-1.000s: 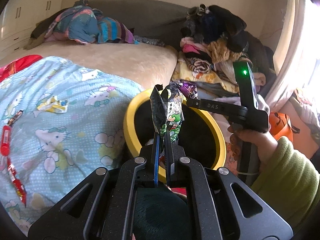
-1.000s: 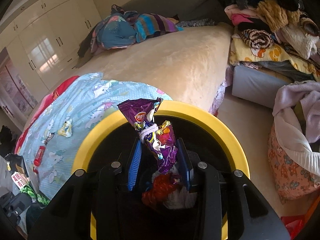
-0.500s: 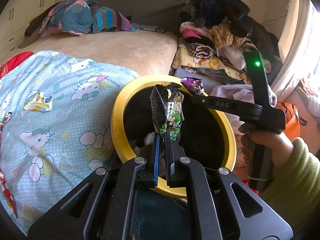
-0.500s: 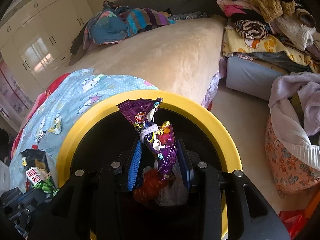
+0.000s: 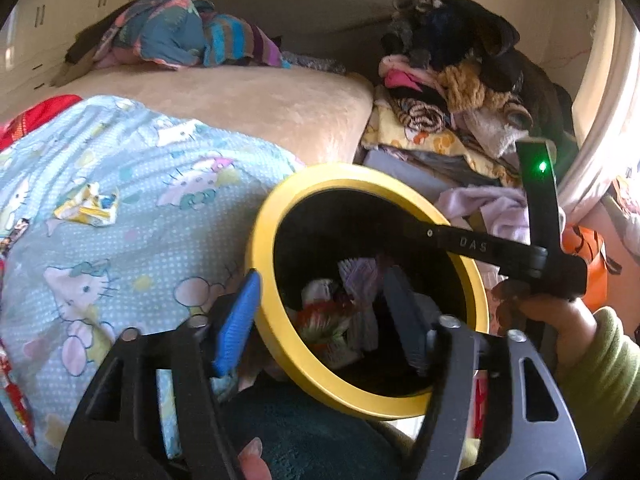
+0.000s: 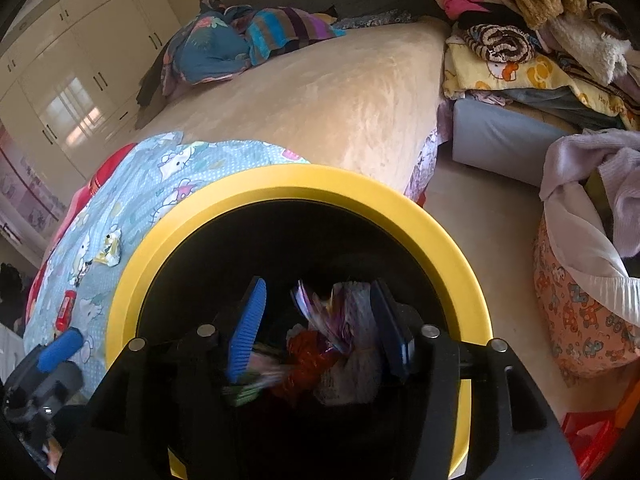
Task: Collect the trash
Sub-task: 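Open the left tool over the bin while the right tool releases the purple wrapper, then move both open tools back over the red tube and red candy stick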
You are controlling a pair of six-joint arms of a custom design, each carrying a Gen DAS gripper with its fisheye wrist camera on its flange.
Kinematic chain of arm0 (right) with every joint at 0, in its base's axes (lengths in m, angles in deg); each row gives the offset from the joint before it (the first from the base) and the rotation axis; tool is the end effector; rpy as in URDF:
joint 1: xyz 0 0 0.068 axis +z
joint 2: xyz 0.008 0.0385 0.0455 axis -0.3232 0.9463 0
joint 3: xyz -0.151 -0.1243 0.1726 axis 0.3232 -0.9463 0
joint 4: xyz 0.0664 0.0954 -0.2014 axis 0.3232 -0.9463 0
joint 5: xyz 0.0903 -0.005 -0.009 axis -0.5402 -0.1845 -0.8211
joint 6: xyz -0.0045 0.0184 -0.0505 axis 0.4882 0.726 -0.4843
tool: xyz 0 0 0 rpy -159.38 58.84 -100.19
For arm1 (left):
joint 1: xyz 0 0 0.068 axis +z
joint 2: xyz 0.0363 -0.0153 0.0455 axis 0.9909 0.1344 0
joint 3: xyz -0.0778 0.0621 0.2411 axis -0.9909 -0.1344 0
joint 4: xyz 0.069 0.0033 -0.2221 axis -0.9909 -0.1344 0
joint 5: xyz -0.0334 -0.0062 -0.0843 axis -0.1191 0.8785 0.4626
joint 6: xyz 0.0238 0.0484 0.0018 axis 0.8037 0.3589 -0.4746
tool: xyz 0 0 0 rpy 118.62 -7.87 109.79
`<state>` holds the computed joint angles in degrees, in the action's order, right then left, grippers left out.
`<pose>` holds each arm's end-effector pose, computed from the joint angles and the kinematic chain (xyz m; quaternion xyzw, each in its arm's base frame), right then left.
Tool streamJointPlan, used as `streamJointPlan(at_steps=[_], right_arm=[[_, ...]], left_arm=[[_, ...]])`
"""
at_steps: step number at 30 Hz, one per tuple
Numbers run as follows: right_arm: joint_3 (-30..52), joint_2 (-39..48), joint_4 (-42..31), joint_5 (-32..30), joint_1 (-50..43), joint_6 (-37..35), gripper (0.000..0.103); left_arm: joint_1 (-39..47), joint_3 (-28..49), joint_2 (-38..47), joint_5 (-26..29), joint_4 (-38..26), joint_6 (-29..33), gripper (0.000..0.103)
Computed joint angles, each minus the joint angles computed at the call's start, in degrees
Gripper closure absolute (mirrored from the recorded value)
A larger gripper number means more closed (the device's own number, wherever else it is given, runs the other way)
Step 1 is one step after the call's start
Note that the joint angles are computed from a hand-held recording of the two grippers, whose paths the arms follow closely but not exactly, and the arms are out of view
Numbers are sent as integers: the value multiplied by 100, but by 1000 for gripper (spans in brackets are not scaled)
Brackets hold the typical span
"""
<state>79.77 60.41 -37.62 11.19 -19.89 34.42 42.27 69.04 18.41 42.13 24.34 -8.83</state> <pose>0.2995 0.0072 0.1132 -0.0307 0.9342 0.1741 0.3098 0.2230 -0.1747 0.1554 0.0125 0.9088 -0.1328 0.3954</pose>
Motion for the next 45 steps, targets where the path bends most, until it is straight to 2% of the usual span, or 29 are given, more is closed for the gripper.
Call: streamJointPlan(at_steps=[2, 4, 6, 10, 28, 30, 32, 36, 40, 45], right_arm=[[-48, -88, 53, 28, 36, 38, 49], [-117, -252, 113, 48, 106, 81, 47], [-212, -452, 188, 65, 178, 88, 43], [-308, -813, 208, 111, 364, 90, 38], [-604, -1956, 160, 366, 1663, 262, 36], [-655, -2030, 194, 416, 1877, 326, 34], [-713, -2096, 256, 519, 2122, 373, 27], [-779, -2205, 292, 627, 2494, 370, 26], [-835, -2299, 351, 736, 2834, 437, 26], [-892, -2329, 464, 859, 3251, 538, 26]], left_arm=[[-27, -99, -190, -129, 31, -33, 20], [-51, -189, -398, -227, 3, -51, 18], [-85, -264, -598, -393, -70, -101, 11], [-49, -492, -1080, -597, -170, -174, 11], [224, -1239, -3053, -1561, -1054, -304, 11], [244, -1296, -3276, -1684, -1174, -312, 11], [266, -1339, -3465, -1784, -1287, -340, 11], [316, -1466, -3916, -2030, -1530, -376, 11], [557, -1570, -4310, -2077, -1791, -328, 11], [1049, -1753, -4835, -1870, -2008, -240, 11]])
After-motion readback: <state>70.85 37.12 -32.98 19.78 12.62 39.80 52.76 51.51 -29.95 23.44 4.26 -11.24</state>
